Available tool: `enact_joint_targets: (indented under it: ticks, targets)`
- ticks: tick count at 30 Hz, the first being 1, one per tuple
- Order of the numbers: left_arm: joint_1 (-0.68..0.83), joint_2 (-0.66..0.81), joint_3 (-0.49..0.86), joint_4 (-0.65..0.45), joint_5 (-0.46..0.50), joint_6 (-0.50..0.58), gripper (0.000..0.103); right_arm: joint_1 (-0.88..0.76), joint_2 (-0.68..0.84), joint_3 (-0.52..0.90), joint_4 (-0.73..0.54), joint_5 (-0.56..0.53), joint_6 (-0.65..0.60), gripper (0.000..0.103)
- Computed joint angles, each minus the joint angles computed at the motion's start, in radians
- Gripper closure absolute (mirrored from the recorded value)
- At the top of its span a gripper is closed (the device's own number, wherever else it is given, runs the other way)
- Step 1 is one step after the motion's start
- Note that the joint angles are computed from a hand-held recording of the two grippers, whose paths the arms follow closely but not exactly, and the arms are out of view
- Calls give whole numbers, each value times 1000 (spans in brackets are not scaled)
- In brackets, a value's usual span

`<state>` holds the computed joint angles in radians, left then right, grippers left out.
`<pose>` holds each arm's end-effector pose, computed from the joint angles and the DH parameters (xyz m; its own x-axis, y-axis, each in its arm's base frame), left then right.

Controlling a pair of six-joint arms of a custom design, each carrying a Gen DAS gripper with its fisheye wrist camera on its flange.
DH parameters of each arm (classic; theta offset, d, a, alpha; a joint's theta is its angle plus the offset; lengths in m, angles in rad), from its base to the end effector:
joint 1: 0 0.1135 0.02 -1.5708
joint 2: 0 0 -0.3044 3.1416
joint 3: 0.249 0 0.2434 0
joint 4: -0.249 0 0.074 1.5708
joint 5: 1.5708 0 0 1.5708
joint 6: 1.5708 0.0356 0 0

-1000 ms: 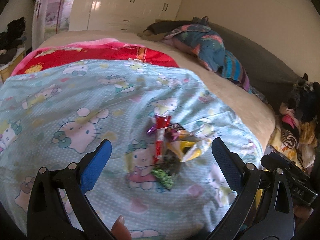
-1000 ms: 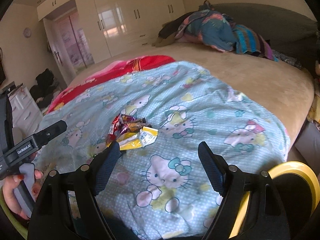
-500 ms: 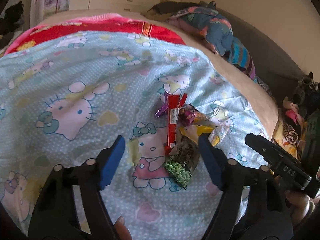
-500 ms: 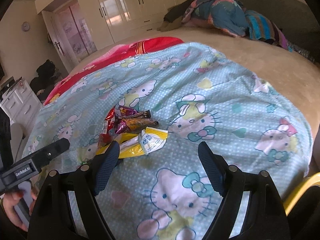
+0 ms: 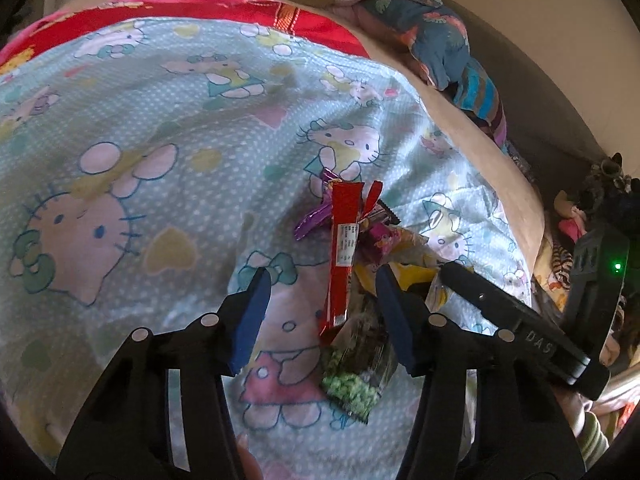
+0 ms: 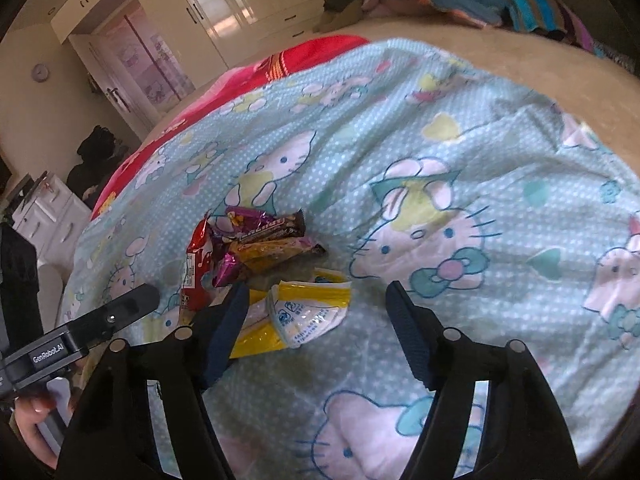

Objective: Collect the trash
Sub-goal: 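Grasp the red candy bar wrapper with the left tool while the right tool grasps the yellow chip bag, then lift the red wrapper and yellow chip bag and carry them over the bin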

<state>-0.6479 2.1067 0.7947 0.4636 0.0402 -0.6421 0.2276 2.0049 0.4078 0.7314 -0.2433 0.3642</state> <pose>0.2912 -0.2222 0.0803 -0.8529 -0.1049 -0.5114 0.1417 0.8963 -0.4201 0.2632 0.0698 0.0696 -0.8254 0.1637 -0.5403 -0.0825 0.9118 0.4023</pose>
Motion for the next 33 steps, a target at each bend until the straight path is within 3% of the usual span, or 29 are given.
enact_joint_targets:
  ticks: [6, 16, 33]
  targets:
    - [18, 74, 83, -39, 55, -20, 61, -19, 47, -13, 63, -85, 12, 51]
    - [45, 147, 125, -15, 159, -47, 94, 9, 29, -118, 190, -40, 12, 60]
    - [-8, -21, -111, 161, -27, -91, 96, 36, -68, -292, 328, 92, 24, 64]
